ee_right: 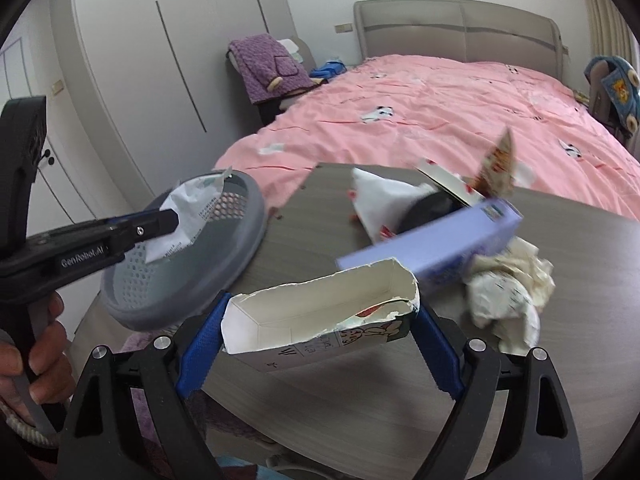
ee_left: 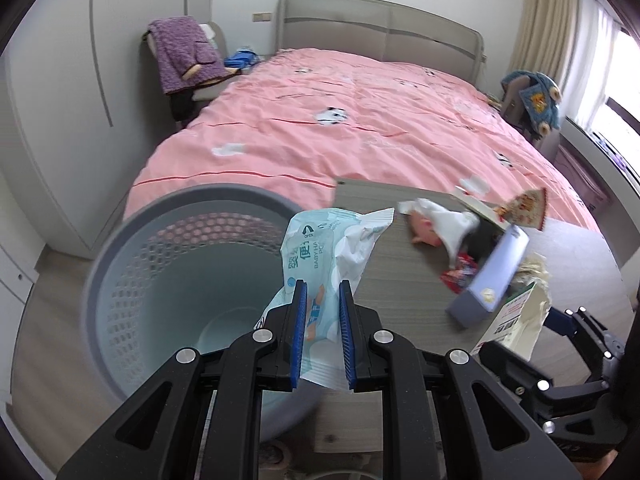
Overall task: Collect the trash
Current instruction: 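Carry both items over the grey basket and open both tools to drop them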
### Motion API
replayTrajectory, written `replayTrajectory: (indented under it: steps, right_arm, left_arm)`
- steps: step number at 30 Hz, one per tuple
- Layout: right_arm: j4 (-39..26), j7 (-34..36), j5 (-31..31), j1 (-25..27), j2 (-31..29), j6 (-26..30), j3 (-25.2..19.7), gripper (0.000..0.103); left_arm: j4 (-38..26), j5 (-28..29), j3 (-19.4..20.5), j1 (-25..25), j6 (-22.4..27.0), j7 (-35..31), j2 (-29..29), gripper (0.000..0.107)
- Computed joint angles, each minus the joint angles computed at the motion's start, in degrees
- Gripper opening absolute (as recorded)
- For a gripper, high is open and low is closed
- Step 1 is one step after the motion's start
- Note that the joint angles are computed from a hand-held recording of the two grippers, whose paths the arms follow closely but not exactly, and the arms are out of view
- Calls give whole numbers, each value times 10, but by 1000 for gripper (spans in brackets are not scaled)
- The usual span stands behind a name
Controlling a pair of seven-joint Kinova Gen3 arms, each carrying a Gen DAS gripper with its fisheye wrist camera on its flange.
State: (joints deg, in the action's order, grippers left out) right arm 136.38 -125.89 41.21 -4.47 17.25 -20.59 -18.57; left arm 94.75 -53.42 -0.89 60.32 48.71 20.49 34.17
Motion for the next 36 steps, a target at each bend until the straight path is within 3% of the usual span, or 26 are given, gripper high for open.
replayTrajectory:
  steps: [6,13,17,27,29,31,36]
  right_arm:
    - [-52,-20,-2,-31,22,37,-42,85]
    - [-122,34,-43,-77,63,103,-80,85]
    - [-156,60,-56,-71,91,135,-116,85]
    - [-195,129,-126,-100,116,168,-115,88]
    - [-189,144,-146,-119,108,153,-93,98]
    - [-187,159,-164,-130,102,147,-80,97]
    - [-184,189,-201,-121,101,148,-90,97]
  left_arm:
    - [67,-15,-7,-7,0,57,-27,16]
    - [140,-29,6,-45,-19,110,-51,16]
    - [168,-44,10,-61,-35,136,-56,16]
    - [194,-57,13,-90,-66,162,-60,16]
    - [194,-56,14,-89,-61,163,-61,20]
    - [195,-56,15,-86,-56,168,-61,36]
    - [194,-49,20,-86,-35,170,-62,44]
